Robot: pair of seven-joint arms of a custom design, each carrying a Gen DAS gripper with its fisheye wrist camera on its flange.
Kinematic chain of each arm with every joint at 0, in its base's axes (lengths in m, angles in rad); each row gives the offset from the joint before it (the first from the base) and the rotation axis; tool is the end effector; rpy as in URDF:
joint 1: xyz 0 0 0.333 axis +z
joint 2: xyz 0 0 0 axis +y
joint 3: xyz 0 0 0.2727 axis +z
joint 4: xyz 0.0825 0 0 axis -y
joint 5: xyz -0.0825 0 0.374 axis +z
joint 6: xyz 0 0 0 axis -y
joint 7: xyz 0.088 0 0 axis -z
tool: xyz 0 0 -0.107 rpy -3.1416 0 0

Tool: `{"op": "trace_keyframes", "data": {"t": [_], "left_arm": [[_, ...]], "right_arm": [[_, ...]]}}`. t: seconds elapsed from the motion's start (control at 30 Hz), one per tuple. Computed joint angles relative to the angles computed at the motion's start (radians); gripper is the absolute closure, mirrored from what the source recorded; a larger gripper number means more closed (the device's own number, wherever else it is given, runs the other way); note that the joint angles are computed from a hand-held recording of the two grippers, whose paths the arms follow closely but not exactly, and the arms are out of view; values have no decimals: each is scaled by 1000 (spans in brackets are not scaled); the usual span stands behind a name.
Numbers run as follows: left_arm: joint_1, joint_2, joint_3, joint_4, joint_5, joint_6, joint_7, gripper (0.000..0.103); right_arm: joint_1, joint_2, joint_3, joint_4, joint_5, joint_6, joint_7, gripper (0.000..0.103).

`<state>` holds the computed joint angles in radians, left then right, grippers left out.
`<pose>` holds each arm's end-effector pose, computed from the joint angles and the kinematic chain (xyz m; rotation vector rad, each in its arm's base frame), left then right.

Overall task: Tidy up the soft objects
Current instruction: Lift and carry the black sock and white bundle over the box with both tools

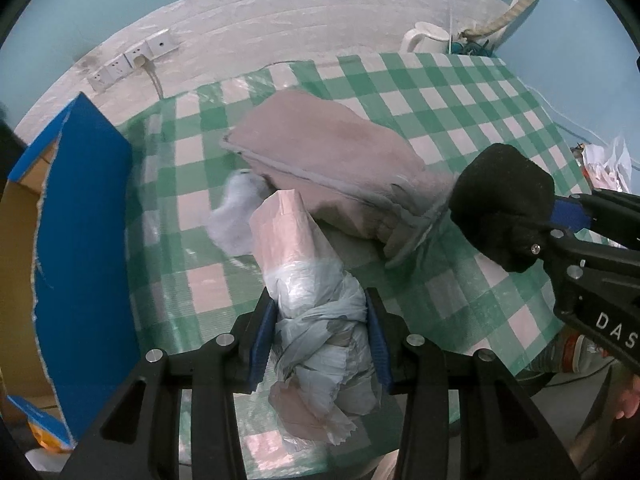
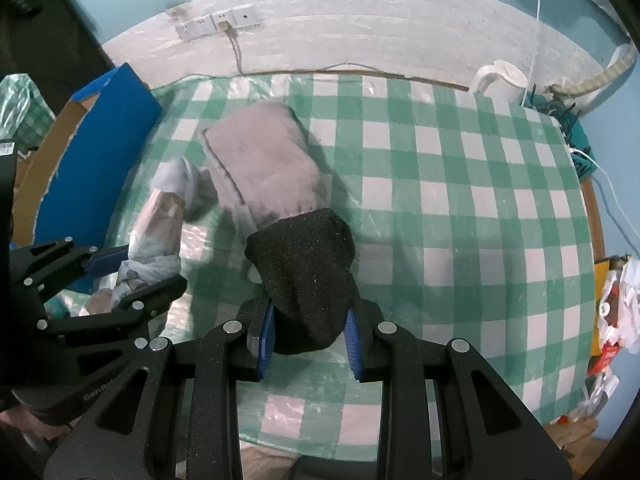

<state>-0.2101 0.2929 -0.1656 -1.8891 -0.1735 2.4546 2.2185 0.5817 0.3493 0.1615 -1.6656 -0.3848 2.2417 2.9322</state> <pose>0.5831 -0.2246 0.3462 -0.9988 2.8231 -0.4591 0.4957 0.4276 0.3943 -1.5302 2.3825 -0.2904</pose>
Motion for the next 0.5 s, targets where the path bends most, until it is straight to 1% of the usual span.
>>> {"op": "trace_keyframes", "data": {"t": [0.2, 0.5], "left_arm": [[19, -36, 6, -33, -6, 36, 34, 60], [48, -63, 9, -37, -38, 50, 57, 60]], "right_arm": [[11, 32, -3, 65, -11, -29, -14, 75], [34, 81, -14, 172, -27, -72, -41, 75]]}}
